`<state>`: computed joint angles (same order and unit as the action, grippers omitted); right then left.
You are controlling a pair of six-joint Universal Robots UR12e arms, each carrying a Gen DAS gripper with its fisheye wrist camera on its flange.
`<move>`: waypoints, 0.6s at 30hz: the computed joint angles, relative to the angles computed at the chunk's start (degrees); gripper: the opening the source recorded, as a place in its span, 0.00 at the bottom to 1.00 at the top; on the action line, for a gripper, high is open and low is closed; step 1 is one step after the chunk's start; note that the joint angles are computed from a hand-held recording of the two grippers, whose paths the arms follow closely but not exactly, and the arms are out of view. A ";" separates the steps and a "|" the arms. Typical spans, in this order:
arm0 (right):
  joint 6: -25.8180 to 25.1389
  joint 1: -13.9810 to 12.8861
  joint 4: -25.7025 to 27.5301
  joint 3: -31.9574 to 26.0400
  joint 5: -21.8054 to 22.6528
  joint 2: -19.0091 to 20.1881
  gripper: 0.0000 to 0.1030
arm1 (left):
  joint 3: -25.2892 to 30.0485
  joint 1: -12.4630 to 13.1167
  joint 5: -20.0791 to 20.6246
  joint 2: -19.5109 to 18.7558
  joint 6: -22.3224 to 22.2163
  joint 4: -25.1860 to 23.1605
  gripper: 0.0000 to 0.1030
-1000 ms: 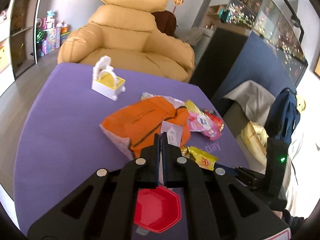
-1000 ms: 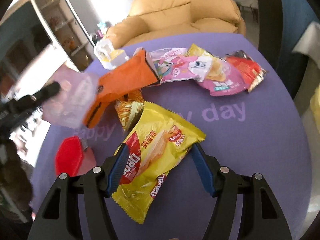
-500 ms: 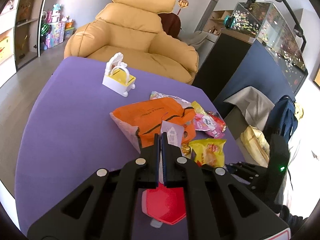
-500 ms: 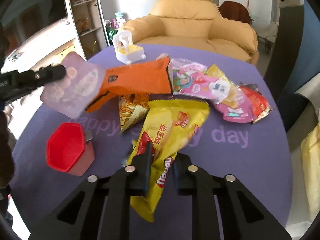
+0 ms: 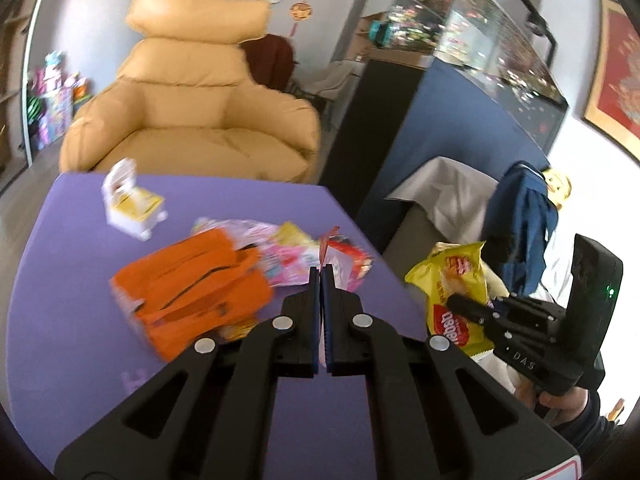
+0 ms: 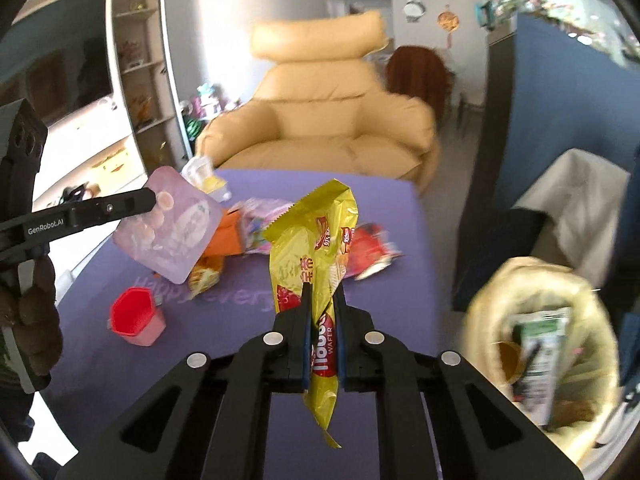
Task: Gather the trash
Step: 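Carry both wrappers to the yellow bag and release them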
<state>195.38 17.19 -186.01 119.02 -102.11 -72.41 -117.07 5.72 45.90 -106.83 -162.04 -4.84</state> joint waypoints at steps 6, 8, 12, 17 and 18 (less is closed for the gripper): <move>0.98 -2.02 -1.45 4.34 -4.80 -3.95 0.10 | 1.24 -4.59 -0.48 0.37 3.13 -2.13 0.01; 1.54 -2.85 -1.74 5.93 -6.65 -5.35 0.10 | 2.06 -6.14 -1.15 0.24 4.72 -4.15 0.01; 2.87 -5.09 -1.67 9.58 -10.19 -8.43 0.10 | 4.35 -9.63 -2.69 -0.64 7.94 -9.77 0.01; 6.97 -8.03 -0.09 13.10 -13.09 -11.09 0.10 | 8.64 -14.47 -4.03 -3.35 11.93 -18.45 0.01; 7.68 -8.73 0.25 13.88 -13.77 -11.70 0.10 | 9.13 -15.16 -4.17 -3.73 12.27 -19.45 0.01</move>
<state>203.07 8.46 -185.76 132.90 -115.88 -84.11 -107.94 -9.44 41.73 -110.56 -149.77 -24.29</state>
